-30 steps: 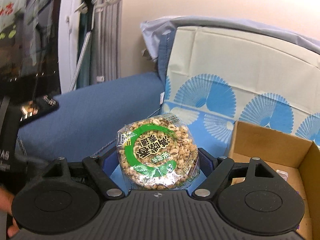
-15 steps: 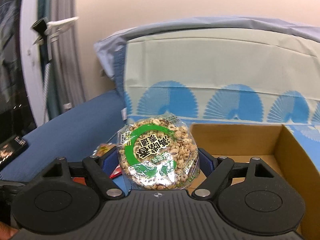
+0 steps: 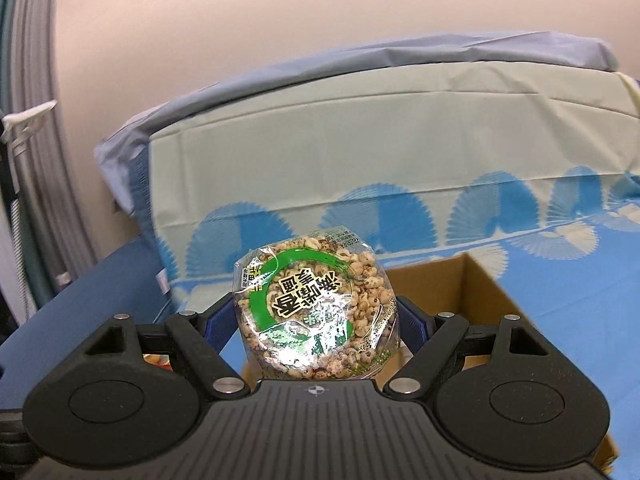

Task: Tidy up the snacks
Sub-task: 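Lower both held packs over the box and open both tools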

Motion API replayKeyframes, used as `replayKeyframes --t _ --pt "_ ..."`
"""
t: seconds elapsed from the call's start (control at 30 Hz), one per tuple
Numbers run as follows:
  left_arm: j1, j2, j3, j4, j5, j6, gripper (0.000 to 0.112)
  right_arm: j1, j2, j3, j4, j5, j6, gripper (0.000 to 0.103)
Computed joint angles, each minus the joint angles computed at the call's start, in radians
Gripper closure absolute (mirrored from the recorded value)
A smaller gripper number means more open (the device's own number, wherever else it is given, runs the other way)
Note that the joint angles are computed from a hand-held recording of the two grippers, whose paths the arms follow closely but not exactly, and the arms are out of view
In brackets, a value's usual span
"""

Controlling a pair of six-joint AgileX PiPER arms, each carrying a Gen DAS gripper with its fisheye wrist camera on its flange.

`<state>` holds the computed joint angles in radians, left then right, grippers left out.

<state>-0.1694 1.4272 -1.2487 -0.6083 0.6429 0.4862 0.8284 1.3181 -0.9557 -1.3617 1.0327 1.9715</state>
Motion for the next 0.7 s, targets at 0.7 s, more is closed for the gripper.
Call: replayKeyframes --t 0.7 --pt "-0.176 0.115 -0.161 -0.007 -0.033 -0.012 0.046 -0.040 -0.044 0.052 0.002 0.133 0.117 0.019"
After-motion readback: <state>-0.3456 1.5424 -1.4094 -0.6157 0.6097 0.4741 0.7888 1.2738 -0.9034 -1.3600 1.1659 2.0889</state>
